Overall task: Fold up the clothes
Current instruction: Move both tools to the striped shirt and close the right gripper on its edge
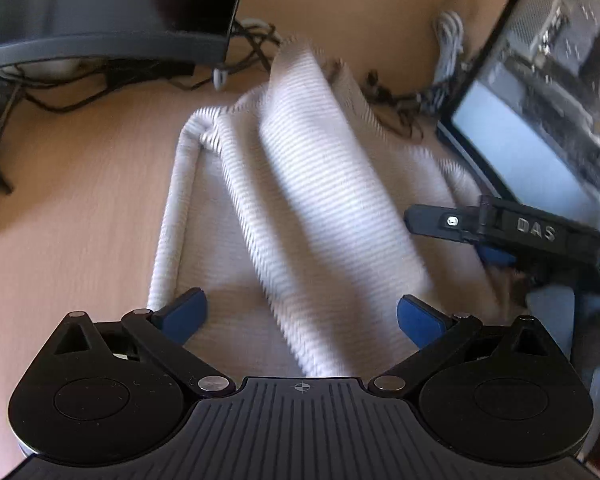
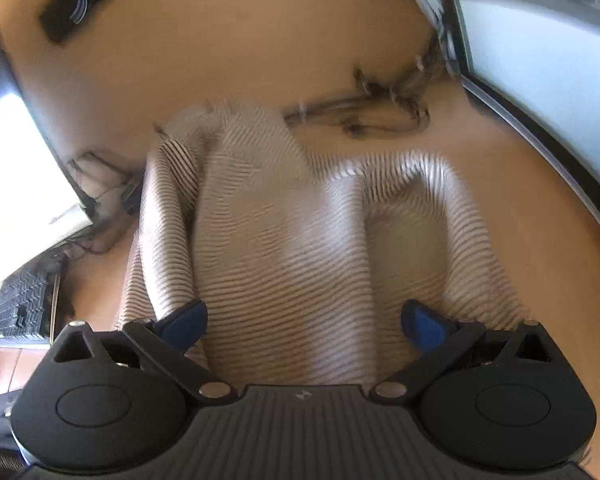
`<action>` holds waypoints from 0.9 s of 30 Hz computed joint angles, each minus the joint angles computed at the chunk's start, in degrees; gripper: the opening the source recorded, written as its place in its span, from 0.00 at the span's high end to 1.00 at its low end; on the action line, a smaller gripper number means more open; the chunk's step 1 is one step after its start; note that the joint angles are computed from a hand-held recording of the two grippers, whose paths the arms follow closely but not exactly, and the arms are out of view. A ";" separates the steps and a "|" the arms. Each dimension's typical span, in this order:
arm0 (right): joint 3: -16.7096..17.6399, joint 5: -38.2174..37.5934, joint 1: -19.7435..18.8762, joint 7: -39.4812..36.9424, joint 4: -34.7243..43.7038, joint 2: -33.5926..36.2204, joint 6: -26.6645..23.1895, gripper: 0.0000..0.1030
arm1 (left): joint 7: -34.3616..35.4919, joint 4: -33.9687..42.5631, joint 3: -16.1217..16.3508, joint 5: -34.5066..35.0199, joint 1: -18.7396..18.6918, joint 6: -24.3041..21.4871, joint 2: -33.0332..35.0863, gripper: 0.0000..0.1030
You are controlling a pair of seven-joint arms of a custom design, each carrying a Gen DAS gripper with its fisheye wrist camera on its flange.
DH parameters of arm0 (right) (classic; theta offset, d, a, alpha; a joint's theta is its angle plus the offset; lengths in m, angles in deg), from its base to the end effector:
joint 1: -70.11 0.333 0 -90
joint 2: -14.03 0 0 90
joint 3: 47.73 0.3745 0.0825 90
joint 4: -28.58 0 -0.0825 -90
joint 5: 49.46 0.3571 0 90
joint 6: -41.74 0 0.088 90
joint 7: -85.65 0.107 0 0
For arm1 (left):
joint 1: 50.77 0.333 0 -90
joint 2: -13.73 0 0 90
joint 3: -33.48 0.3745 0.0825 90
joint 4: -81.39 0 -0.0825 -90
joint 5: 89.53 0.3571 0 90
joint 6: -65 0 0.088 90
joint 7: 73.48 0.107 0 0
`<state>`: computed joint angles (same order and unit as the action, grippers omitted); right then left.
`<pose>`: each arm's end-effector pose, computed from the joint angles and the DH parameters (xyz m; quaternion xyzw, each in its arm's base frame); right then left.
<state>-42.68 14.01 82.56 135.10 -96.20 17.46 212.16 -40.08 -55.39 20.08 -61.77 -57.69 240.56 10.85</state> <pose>0.5432 0.1056 0.4955 -0.6373 0.6538 -0.1053 0.3940 0.4637 -0.2130 0.4938 -0.7103 0.6051 -0.3288 0.1460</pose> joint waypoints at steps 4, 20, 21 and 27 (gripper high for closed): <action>-0.76 -5.88 0.92 1.59 -6.07 -5.54 -3.23 0.00 | 19.62 -6.96 6.86 -24.06 -11.53 -1.54 -6.98 0.00; -0.01 -29.18 3.05 21.24 -24.87 -24.89 -6.57 0.04 | 49.76 -6.80 11.61 -54.96 -19.66 -0.80 -7.68 0.01; 2.44 -33.26 0.64 25.02 -25.58 -25.55 -4.64 0.14 | 47.94 -6.87 8.67 -51.24 -16.35 -0.90 -7.23 0.01; 6.26 -45.31 -1.09 31.18 -27.68 -29.51 4.05 0.39 | 54.14 -8.85 8.80 -52.04 -18.36 1.50 -7.77 0.01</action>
